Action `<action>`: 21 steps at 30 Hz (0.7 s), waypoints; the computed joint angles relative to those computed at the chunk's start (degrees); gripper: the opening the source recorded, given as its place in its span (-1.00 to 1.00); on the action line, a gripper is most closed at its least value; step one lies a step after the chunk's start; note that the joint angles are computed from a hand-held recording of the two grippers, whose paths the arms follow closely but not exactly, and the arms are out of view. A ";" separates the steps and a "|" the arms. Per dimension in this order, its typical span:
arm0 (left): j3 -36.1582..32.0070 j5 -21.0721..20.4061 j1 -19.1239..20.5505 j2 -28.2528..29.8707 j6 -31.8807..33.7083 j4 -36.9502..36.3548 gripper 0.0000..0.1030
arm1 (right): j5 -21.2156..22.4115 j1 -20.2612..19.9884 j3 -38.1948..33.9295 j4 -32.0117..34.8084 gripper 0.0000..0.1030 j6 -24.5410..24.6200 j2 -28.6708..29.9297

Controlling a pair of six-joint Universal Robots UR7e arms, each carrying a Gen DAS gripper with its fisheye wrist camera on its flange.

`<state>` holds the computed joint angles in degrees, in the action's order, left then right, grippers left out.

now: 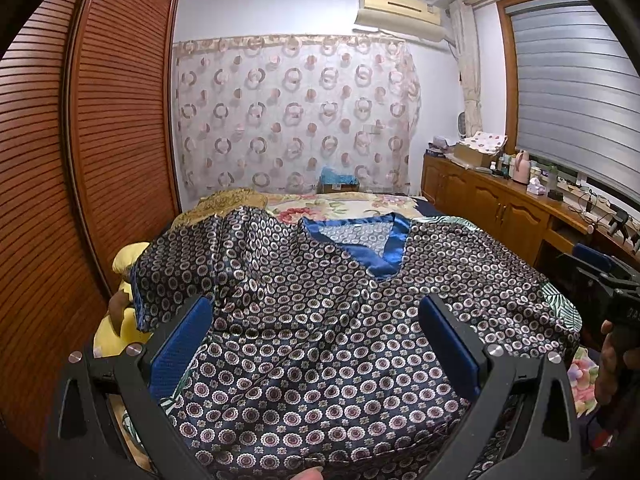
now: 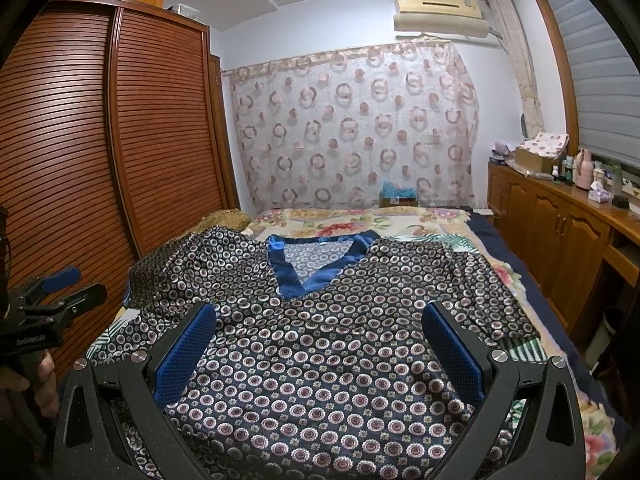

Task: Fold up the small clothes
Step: 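Grasp the shirt's side edge with the left gripper and lift it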

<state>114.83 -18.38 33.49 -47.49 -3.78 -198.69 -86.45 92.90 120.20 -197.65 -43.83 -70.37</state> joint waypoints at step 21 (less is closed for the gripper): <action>4.32 -2.03 9.54 -4.21 1.02 -0.43 1.00 | -0.60 -0.82 -5.47 -0.62 1.00 -6.19 7.57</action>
